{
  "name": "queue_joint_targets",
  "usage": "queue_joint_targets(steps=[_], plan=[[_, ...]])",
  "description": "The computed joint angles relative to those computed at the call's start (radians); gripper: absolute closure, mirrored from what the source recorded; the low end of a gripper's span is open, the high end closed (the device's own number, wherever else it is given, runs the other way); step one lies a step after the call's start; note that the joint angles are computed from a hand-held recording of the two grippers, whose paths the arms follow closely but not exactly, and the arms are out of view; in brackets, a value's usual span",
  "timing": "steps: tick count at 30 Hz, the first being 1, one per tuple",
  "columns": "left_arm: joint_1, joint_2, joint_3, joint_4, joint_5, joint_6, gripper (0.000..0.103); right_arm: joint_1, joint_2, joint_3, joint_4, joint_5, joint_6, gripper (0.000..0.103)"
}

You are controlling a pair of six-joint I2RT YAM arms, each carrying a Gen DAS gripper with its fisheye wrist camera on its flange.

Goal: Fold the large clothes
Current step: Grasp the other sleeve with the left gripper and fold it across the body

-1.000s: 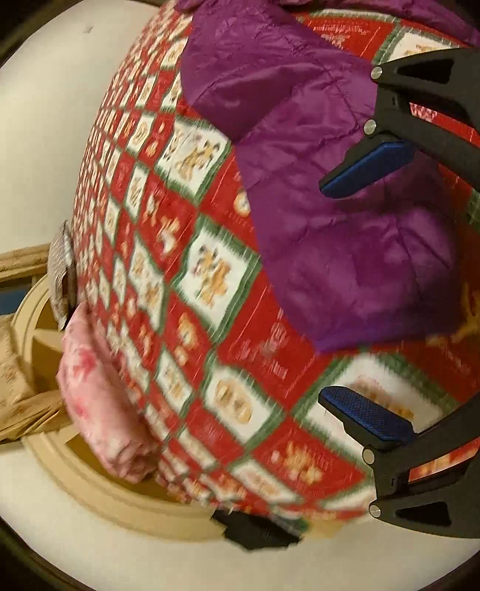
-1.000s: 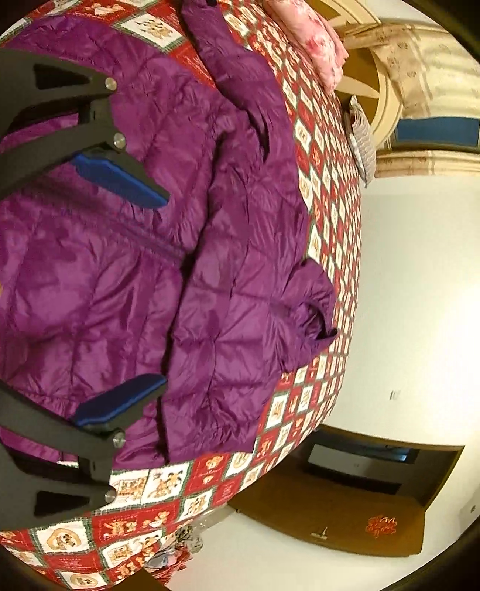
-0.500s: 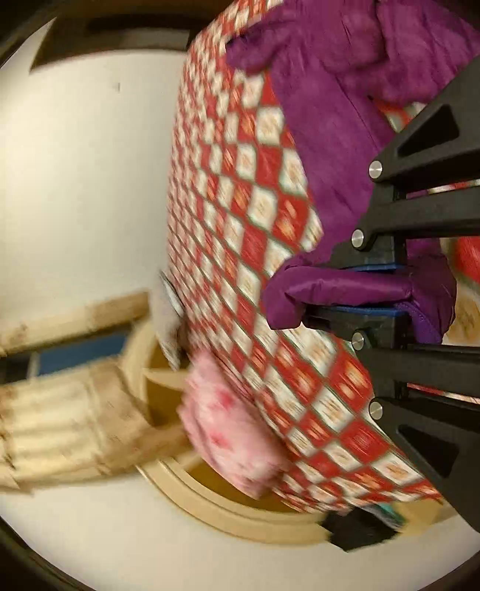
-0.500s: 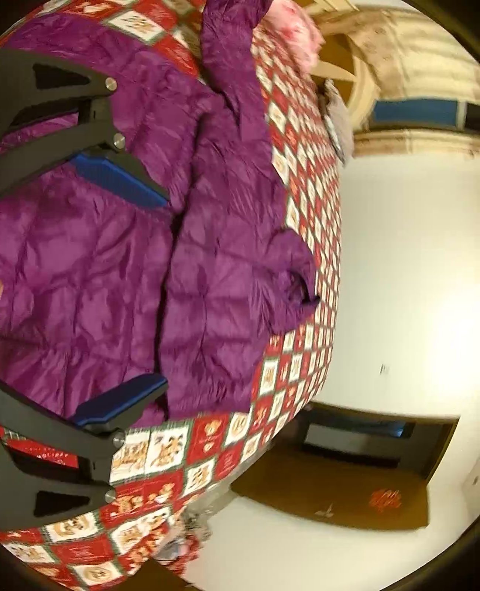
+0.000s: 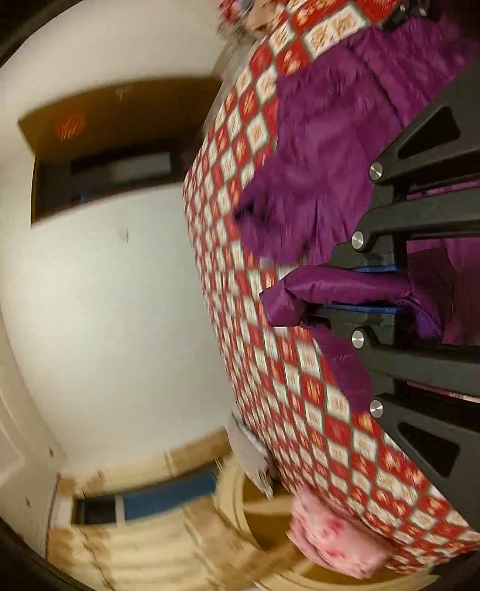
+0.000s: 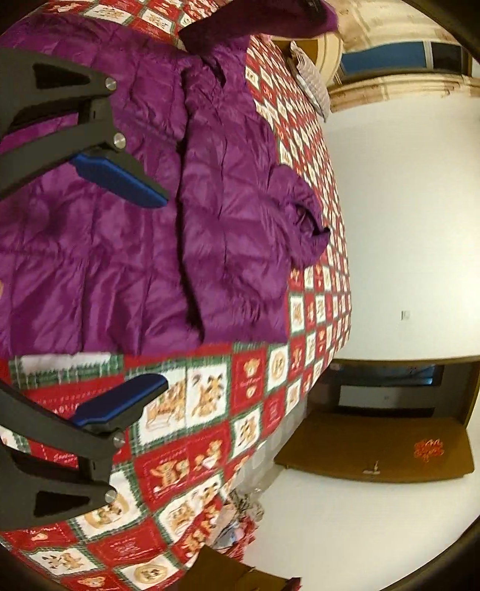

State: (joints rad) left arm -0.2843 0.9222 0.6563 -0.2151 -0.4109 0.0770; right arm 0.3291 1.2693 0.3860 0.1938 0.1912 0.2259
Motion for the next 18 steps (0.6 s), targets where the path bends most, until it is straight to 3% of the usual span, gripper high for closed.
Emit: queue_joint_targets(steps=[5,7,9,11,15,18], plan=[[-0.247,0.164,-0.002,0.094,-0.142,-0.074,0.090,-0.064,0.030,-0.015,0.023,-0.043,-0.008,0.010],[-0.289,0.232,0.015,0.105,-0.133,-0.103,0.075,-0.076,0.046,-0.013,0.030,-0.053,-0.012,0.010],[-0.318,0.260,0.014,0.132,-0.164,-0.109,0.022,-0.090,0.058,-0.009,0.031,-0.067,-0.015,0.010],[-0.351,0.216,-0.045,0.235,-0.229,-0.082,0.006,-0.094,0.070,-0.002,0.026,-0.074,-0.015,0.010],[-0.308,0.121,-0.098,0.270,-0.203,-0.027,0.002,-0.083,0.075,0.022,0.001,-0.074,-0.004,0.010],[-0.157,0.010,-0.152,0.245,-0.122,0.005,0.002,-0.062,0.064,0.058,-0.046,-0.097,0.014,0.010]])
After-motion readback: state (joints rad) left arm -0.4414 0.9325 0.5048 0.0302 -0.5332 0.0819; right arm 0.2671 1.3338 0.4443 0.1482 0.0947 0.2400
